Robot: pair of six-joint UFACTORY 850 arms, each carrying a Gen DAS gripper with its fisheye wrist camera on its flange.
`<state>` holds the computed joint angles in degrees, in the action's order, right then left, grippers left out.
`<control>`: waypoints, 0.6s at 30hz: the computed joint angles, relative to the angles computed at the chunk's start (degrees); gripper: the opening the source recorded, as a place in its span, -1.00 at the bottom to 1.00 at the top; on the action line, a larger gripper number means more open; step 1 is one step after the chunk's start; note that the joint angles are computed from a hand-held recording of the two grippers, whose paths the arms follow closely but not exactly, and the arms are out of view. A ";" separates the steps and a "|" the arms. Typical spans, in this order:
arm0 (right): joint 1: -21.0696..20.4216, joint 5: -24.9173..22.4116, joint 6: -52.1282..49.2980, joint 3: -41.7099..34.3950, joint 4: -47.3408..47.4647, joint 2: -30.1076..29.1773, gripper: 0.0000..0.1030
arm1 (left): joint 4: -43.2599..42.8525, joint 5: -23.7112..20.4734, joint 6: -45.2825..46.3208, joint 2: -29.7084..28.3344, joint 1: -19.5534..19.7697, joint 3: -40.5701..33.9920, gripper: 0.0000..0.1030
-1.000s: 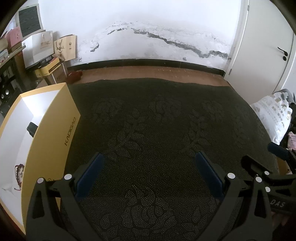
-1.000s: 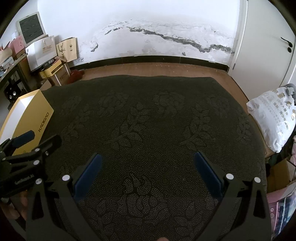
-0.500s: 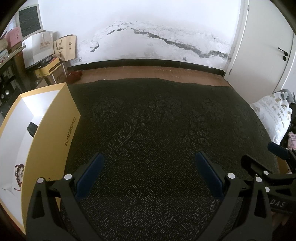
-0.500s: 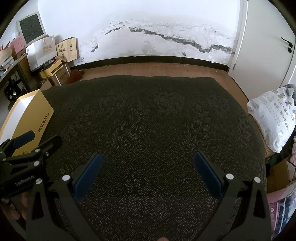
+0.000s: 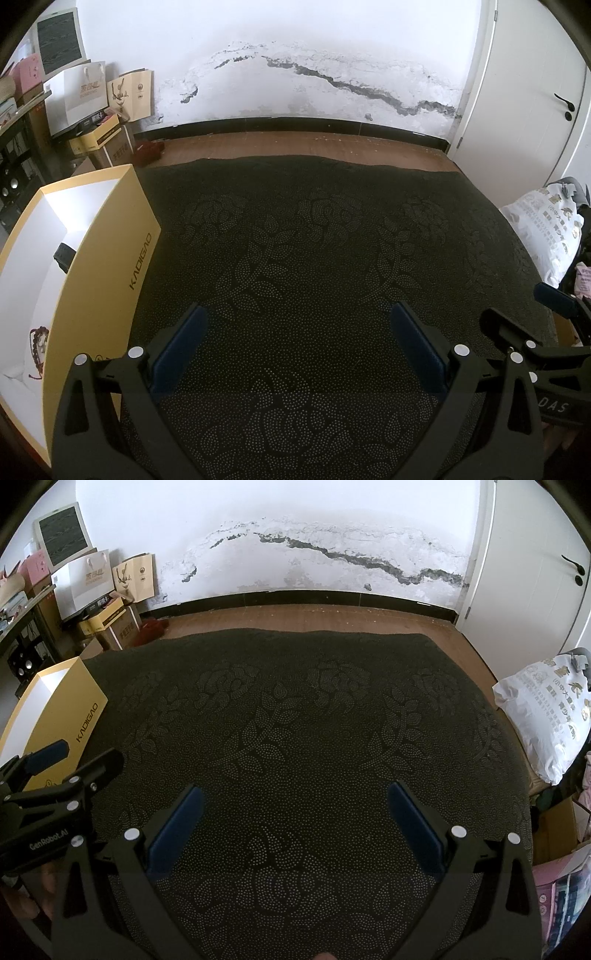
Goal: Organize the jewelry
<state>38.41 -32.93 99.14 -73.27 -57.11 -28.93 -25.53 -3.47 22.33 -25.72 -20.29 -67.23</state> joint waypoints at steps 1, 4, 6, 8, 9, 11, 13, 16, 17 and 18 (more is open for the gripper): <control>-0.03 0.08 -0.12 0.00 0.16 0.01 0.87 | 0.00 0.00 0.00 0.00 0.00 0.00 0.88; 0.00 0.07 -0.25 -0.02 0.25 0.00 0.87 | 1.31 0.00 -1.23 0.02 -0.02 0.05 0.88; -0.03 0.10 -0.27 -0.04 0.20 0.01 0.87 | 1.29 0.03 -1.23 0.01 -0.03 0.05 0.88; -0.01 0.03 -0.08 -0.02 0.11 0.00 0.87 | 2.12 0.07 -2.05 0.01 -0.04 0.06 0.88; -0.03 0.10 -0.27 -0.07 0.31 -0.02 0.87 | 2.02 -0.01 -1.97 0.04 -0.02 0.07 0.88; -0.02 0.05 -0.21 -0.04 0.12 -0.01 0.87 | 1.13 -0.06 -1.03 0.04 -0.03 0.08 0.88; -0.04 0.11 -0.31 -0.05 0.28 -0.01 0.87 | 1.65 -0.07 -1.54 0.03 -0.05 0.05 0.88; -0.02 0.05 -0.39 -0.09 0.37 -0.03 0.87 | 2.00 -0.13 -2.03 0.07 -0.06 0.04 0.88; -0.02 0.12 -0.26 -0.06 0.24 -0.02 0.87 | 1.53 -0.12 -1.47 0.07 -0.04 0.06 0.88; 0.00 0.02 -0.27 -0.08 0.19 -0.02 0.87 | 2.38 -0.08 -2.28 0.06 -0.05 0.06 0.88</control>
